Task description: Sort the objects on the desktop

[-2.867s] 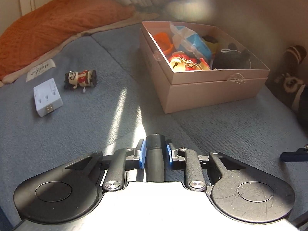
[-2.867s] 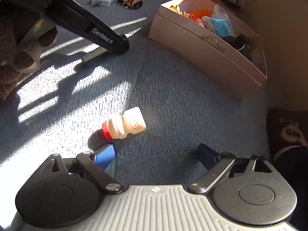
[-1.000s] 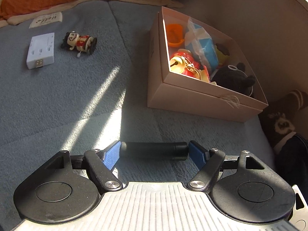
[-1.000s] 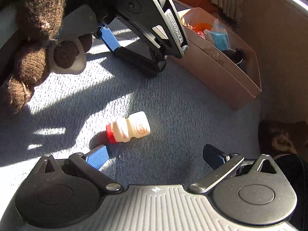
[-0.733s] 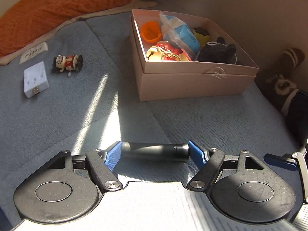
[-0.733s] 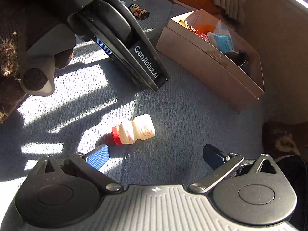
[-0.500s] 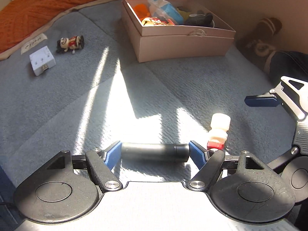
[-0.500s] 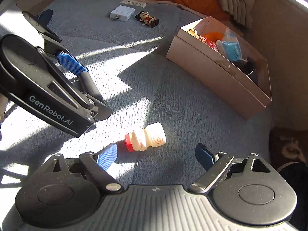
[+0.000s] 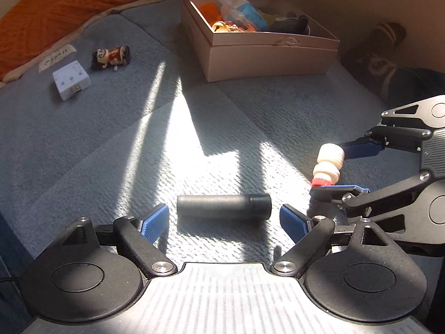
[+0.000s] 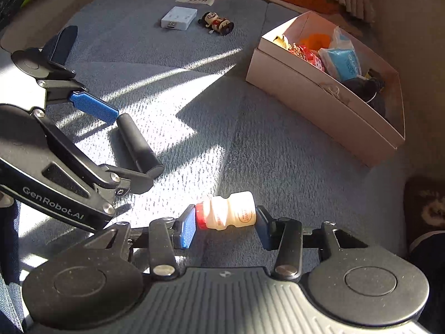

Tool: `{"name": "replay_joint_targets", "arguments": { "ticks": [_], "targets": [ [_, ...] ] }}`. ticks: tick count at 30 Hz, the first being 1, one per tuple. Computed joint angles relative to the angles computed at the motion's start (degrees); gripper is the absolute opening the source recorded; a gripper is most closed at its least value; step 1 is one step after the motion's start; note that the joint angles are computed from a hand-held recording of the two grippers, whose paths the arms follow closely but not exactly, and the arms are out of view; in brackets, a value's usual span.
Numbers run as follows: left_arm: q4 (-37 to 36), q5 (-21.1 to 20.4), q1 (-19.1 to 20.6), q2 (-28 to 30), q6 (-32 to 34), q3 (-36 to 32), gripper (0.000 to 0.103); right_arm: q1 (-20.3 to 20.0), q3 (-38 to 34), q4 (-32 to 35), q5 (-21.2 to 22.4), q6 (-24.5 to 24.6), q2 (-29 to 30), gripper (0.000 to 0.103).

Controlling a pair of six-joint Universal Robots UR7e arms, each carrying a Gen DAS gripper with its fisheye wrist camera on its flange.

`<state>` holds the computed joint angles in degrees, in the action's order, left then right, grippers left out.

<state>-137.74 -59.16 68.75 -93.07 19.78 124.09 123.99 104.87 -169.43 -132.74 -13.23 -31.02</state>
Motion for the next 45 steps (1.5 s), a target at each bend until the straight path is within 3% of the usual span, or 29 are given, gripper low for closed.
{"name": "replay_joint_targets", "arguments": {
  "ticks": [5,9,12,19,22,27,30,33,34,36,38,45],
  "targets": [
    [-0.9,2.1,-1.3,0.9,-1.2,1.2,0.093,-0.2,0.7,7.2,0.8,7.0,-3.2,0.045],
    [-5.0,5.2,-2.9,0.9,0.3,4.1,0.092,0.4,1.9,8.4,0.5,8.2,-4.6,0.045],
    [-9.5,7.3,-3.6,1.1,2.5,5.7,0.081,0.7,2.5,8.6,0.3,8.4,-5.2,0.045],
    [-5.4,5.6,-5.3,-1.7,3.5,6.7,0.080,0.5,3.5,12.6,1.6,11.8,-8.0,0.045],
    [-4.1,3.2,-7.0,-3.2,3.0,6.5,0.080,0.9,4.7,7.6,0.9,9.5,-9.8,0.045],
    [-20.0,-0.1,-9.7,0.9,9.4,3.7,0.080,1.0,1.8,-1.9,0.9,5.8,-13.5,0.045],
    [-34.5,-2.5,-9.5,7.9,16.7,0.1,0.080,-0.1,-2.8,-4.9,2.1,5.0,-13.5,0.045],
    [-46.0,-3.5,-8.7,16.0,19.1,-4.3,0.081,-1.5,-9.1,-11.2,3.4,1.3,-9.7,0.045],
    [-47.8,-3.0,-8.4,18.9,19.4,-6.3,0.089,-1.7,-11.0,-13.1,3.0,0.7,-8.1,0.048],
    [-46.7,-2.1,-7.6,21.6,18.8,-9.2,0.094,-2.8,-16.3,-13.7,2.4,1.5,-5.0,0.057],
    [-46.0,-0.2,-7.2,21.8,16.5,-9.4,0.094,-4.0,-18.7,-11.5,3.2,4.6,-4.1,0.057],
    [-32.5,1.1,-3.2,13.2,6.2,-4.1,0.096,-5.2,-21.2,-8.1,3.9,5.5,-1.2,0.060]
  ]
}}
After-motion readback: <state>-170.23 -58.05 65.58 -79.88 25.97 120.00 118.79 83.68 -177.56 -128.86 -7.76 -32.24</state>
